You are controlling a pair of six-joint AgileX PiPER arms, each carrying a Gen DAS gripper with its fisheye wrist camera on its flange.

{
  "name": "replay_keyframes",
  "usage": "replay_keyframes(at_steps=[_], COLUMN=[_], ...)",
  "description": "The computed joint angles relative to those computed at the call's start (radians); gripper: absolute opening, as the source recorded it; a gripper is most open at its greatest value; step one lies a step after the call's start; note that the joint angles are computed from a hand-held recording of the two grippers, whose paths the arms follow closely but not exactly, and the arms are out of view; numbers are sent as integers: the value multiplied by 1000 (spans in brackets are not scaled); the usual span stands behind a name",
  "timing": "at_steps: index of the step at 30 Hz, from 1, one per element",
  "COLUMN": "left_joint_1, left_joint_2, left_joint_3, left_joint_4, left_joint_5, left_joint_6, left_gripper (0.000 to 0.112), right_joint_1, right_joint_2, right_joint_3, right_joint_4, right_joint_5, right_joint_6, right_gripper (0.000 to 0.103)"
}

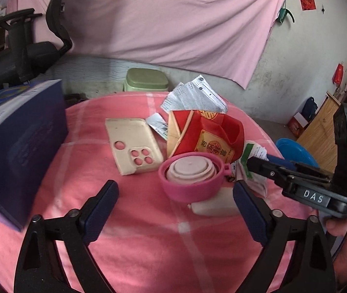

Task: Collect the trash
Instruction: 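Grasp the pink cup lid with the left tool while the right tool grasps the paper leaflet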

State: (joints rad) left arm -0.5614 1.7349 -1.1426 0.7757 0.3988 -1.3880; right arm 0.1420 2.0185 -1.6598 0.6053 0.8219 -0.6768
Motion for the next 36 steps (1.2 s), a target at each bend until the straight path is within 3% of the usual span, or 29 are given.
replay_keyframes(at_steps=[6,11,15,23,30,36], left_joint_1=[29,57,57,-15,-140,-224], left_joint_2=[51,59,43,-27,-73,-27], left_joint_3=[-67,-72,-53,40,50,-109], left_joint_4=[-158,-286,-282,41,394,560], left_joint_5=[-4,-29,-42,-27,100,195], left_joint_6=[189,313,295,-102,-483,-546], left_gripper=[82,56,53,53,53,53], right_joint_1=[-23,-39,-51,-85,-128,-204], right_joint_2=[26,37,14,-133,-306,-457], right_joint_3=[-34,-53,-17,181,384,493], right_joint_4=[45,70,110,262,512,788], right_joint_5=[61,112,110,-8,-114,-195], right_joint_6=[-25,-45,-95,-292,-584,-850], right_gripper=[36,30,26,18,17,17])
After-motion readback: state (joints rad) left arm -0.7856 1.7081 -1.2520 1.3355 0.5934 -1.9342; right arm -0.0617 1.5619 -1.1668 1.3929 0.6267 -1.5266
